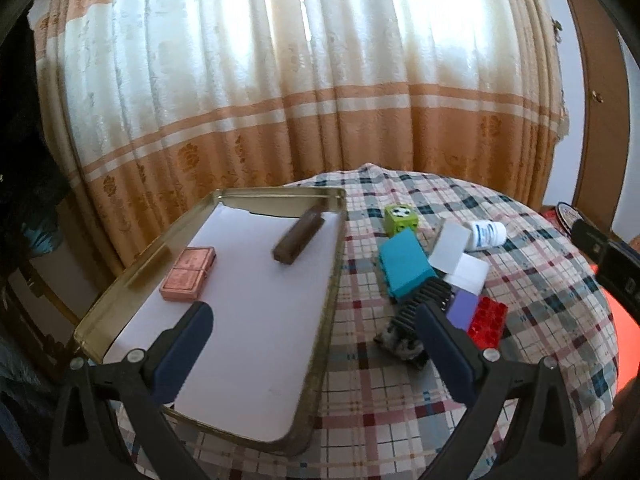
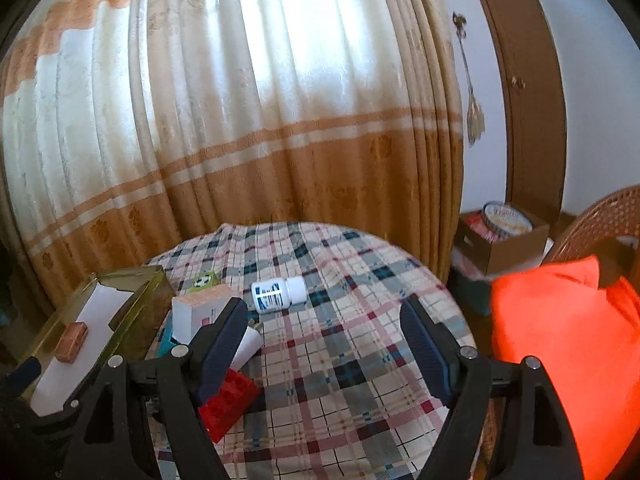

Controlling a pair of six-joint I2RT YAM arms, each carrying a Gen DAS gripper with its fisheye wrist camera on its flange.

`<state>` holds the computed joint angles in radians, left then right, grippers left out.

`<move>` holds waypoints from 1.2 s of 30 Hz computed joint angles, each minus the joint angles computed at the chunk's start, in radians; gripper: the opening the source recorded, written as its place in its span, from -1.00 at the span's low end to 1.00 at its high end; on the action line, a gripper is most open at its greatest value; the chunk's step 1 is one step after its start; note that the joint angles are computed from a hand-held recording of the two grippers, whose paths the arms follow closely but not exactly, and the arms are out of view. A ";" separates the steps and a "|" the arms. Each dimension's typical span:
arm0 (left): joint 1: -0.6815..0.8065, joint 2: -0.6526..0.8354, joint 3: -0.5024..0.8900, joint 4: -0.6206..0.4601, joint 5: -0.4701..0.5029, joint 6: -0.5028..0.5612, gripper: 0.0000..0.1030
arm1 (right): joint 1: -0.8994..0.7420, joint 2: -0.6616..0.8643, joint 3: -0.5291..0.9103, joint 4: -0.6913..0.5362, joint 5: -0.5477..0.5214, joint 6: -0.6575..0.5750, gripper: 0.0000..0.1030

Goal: Organize rigid objects
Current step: 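Withdraw both grippers from the tray back toward the remaining objects, then grasp the red toy brick with the right gripper and lift it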

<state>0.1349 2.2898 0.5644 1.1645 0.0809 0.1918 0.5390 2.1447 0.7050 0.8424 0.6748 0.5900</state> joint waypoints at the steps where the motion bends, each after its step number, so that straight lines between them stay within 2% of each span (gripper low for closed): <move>1: 0.001 -0.001 0.000 -0.009 0.005 0.002 0.99 | -0.010 0.001 0.004 -0.011 -0.026 0.001 0.56; 4: 0.011 0.007 0.009 -0.049 0.015 0.004 0.99 | -0.041 0.007 0.017 -0.051 -0.135 -0.011 0.56; 7: 0.007 0.030 0.023 -0.082 -0.019 0.016 0.99 | -0.055 0.031 0.051 -0.119 -0.237 -0.017 0.56; 10: 0.018 0.032 0.013 -0.054 -0.006 0.001 0.99 | -0.068 0.046 0.069 -0.142 -0.351 0.001 0.56; 15: 0.018 0.033 0.002 -0.034 -0.012 -0.005 0.98 | -0.060 0.075 0.142 -0.233 -0.467 -0.002 0.56; 21: 0.033 0.037 0.012 -0.049 -0.032 -0.020 0.98 | -0.052 0.107 0.227 -0.332 -0.511 0.009 0.56; 24: 0.041 0.057 -0.001 -0.009 -0.061 -0.020 0.98 | -0.037 0.127 0.291 -0.432 -0.473 -0.003 0.57; 26: 0.055 0.062 -0.012 0.019 -0.057 -0.014 0.98 | -0.036 0.139 0.312 -0.450 -0.485 -0.004 0.58; 36: 0.110 0.010 -0.003 -0.056 -0.001 -0.033 0.98 | -0.035 0.172 0.428 -0.621 -0.433 -0.078 0.61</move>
